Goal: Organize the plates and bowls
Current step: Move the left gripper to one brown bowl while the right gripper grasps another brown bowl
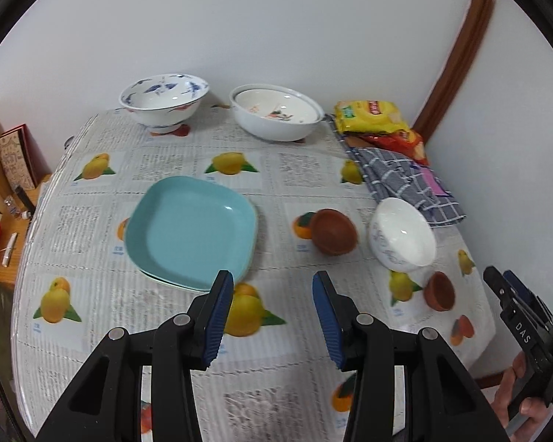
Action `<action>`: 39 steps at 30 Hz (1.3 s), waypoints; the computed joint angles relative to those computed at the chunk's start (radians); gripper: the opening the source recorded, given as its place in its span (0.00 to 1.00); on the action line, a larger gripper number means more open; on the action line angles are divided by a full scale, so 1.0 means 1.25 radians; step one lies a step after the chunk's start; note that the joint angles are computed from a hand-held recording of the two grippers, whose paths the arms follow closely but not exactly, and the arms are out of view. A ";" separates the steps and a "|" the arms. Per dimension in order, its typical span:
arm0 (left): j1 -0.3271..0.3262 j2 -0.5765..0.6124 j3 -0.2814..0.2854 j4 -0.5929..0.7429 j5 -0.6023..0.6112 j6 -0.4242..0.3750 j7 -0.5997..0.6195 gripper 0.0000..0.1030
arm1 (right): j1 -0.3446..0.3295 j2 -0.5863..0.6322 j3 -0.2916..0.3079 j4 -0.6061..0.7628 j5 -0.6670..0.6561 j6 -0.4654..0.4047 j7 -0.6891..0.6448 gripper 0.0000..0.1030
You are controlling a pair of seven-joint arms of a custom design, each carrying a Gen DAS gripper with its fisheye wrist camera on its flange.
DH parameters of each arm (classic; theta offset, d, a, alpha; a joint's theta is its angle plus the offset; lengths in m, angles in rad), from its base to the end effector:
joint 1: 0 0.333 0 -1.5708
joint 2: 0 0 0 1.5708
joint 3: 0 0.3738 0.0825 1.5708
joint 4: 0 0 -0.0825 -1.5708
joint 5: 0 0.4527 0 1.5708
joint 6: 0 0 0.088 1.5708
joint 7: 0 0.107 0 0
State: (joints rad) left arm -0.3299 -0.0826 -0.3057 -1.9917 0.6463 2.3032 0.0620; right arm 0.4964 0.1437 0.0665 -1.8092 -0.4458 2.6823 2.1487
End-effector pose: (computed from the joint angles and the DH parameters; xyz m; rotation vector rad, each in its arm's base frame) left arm 0.5115 -0.3686 0.5767 -2.2521 1.3023 -0.7040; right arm 0.6046 0.3942 0.5752 -1.9721 1.4434 -0.6052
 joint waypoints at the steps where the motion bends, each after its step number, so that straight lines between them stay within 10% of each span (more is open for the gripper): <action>1: -0.003 0.007 -0.004 0.010 0.003 -0.005 0.000 0.41 | -0.003 -0.019 -0.007 -0.019 -0.010 0.001 0.012 0.54; 16: -0.068 0.153 0.009 0.197 0.004 -0.052 0.077 0.41 | -0.147 -0.161 0.030 -0.169 0.098 0.051 -0.011 0.54; 23: -0.080 0.209 0.038 0.253 -0.013 -0.082 0.111 0.41 | -0.141 -0.085 0.026 -0.124 0.291 0.073 -0.141 0.54; 39: -0.060 0.301 0.083 0.281 -0.047 -0.035 0.133 0.41 | -0.080 0.075 -0.009 -0.034 0.385 0.034 -0.178 0.44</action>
State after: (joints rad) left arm -0.4051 0.2934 -0.2021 -1.6404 0.5870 2.2591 0.2287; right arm 0.3970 0.2375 0.0551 -1.8518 0.0355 2.7248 1.9264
